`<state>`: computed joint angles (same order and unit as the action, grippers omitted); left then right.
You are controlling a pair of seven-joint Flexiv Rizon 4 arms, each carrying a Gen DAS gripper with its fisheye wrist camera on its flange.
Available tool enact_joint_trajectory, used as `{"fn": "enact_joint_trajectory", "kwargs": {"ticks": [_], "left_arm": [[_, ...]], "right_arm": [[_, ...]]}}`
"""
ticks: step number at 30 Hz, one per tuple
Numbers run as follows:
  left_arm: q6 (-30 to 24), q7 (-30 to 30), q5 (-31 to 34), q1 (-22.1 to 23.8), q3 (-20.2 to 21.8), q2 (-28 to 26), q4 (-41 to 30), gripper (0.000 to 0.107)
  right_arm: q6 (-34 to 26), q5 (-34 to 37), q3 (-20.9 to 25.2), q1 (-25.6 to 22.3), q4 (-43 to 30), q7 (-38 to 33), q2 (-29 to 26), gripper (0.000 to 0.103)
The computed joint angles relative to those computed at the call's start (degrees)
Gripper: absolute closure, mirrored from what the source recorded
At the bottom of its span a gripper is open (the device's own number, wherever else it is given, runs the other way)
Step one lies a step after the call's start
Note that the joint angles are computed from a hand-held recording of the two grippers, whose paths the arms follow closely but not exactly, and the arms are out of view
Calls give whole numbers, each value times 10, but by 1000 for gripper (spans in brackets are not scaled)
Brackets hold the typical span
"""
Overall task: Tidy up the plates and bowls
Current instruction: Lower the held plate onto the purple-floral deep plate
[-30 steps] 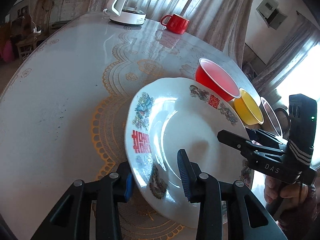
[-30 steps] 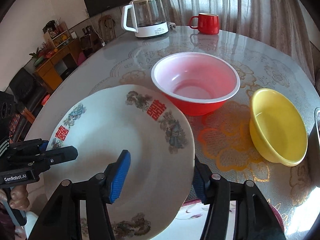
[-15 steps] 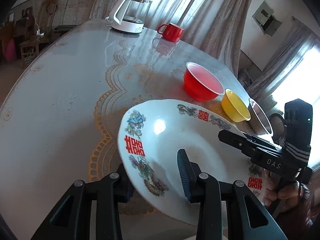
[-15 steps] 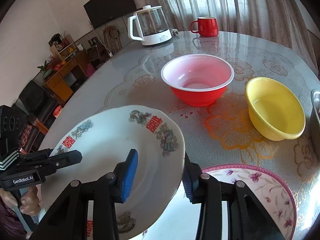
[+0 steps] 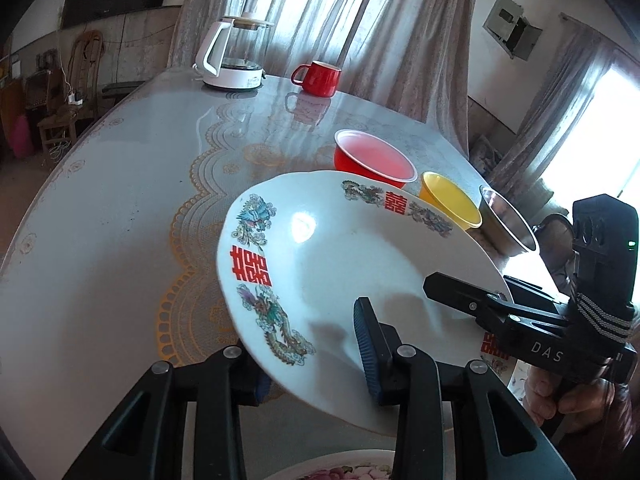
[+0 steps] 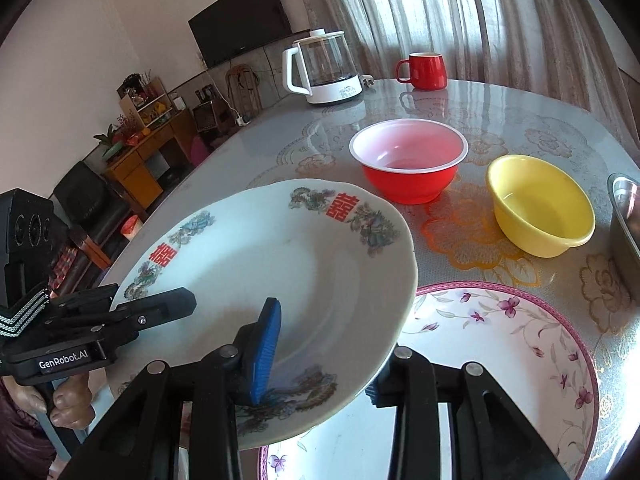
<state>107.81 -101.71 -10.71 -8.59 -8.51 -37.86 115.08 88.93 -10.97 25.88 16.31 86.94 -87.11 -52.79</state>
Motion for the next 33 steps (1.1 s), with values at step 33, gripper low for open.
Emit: {"fn": "enact_joint_trajectory", "kwargs": {"ticks": [33], "left_arm": [[-103, 14, -29, -179, 84, -48, -110, 62]], "right_arm": [[141, 5, -274, 122, 252, 183, 130, 58]]}}
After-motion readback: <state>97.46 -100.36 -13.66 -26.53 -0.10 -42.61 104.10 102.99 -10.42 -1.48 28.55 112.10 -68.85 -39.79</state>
